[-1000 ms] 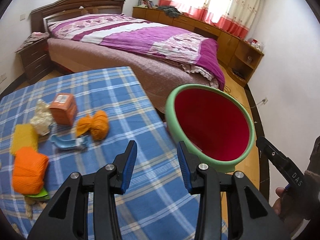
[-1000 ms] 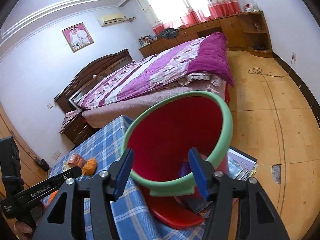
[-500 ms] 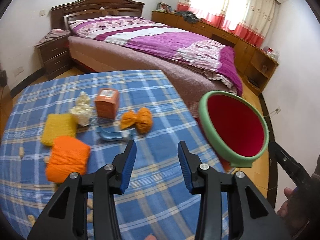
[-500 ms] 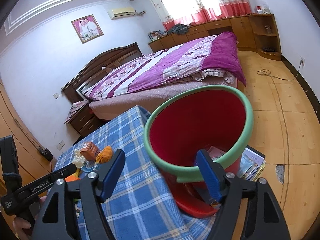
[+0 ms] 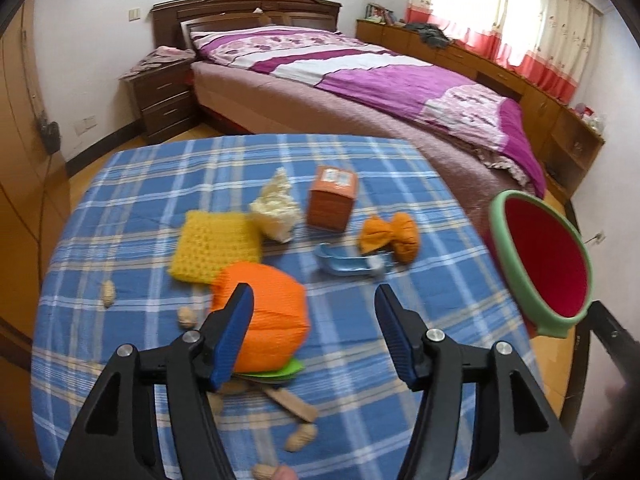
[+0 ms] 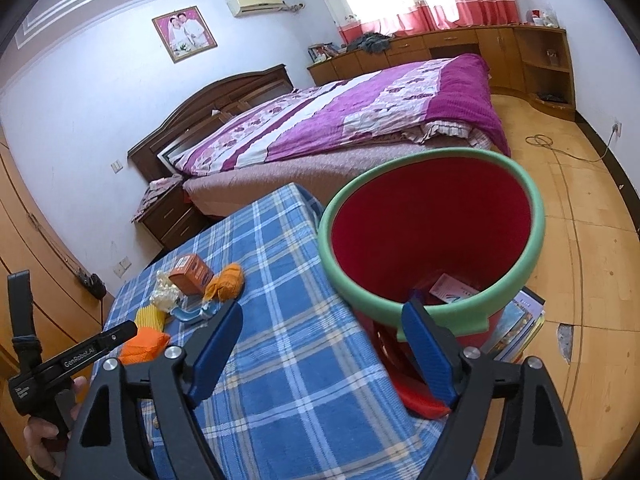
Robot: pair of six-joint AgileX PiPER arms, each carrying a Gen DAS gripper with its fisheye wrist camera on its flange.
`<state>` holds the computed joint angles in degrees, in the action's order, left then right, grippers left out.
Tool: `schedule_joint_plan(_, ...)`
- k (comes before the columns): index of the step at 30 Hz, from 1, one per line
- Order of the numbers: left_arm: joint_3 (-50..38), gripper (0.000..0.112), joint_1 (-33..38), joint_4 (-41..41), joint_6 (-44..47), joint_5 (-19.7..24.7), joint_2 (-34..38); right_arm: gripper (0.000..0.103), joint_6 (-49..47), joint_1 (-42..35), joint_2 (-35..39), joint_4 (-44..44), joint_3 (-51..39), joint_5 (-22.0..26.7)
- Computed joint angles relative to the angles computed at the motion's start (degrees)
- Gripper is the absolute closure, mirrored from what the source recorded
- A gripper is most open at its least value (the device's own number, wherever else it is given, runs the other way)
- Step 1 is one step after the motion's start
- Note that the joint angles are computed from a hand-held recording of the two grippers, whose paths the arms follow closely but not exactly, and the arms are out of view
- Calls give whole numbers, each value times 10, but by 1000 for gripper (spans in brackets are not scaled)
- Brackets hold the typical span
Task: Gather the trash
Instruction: 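Grasp the orange mesh bag with the left tool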
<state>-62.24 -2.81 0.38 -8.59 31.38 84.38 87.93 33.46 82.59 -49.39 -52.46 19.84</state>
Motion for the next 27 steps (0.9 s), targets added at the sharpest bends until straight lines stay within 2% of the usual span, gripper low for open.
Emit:
schedule_joint_plan(2, 0, 42, 10, 16, -8, -2, 12, 15, 0, 6, 9, 3, -5, 4)
schedule_joint_plan(9, -2, 42, 40, 7, 0, -3, 48, 12, -11, 18, 31, 17, -23, 11)
schedule_joint_plan(17, -8, 43, 82, -88, 75, 3, 79, 12, -58, 22, 60, 61, -48, 13)
schedule_joint_plan(20, -8, 47, 94, -127, 110, 8, 84, 12, -76, 22, 72, 81, -57, 9)
schedule_joint_plan(27, 9, 75, 114, -211, 191, -6, 75, 12, -118, 32, 98, 117, -82, 11)
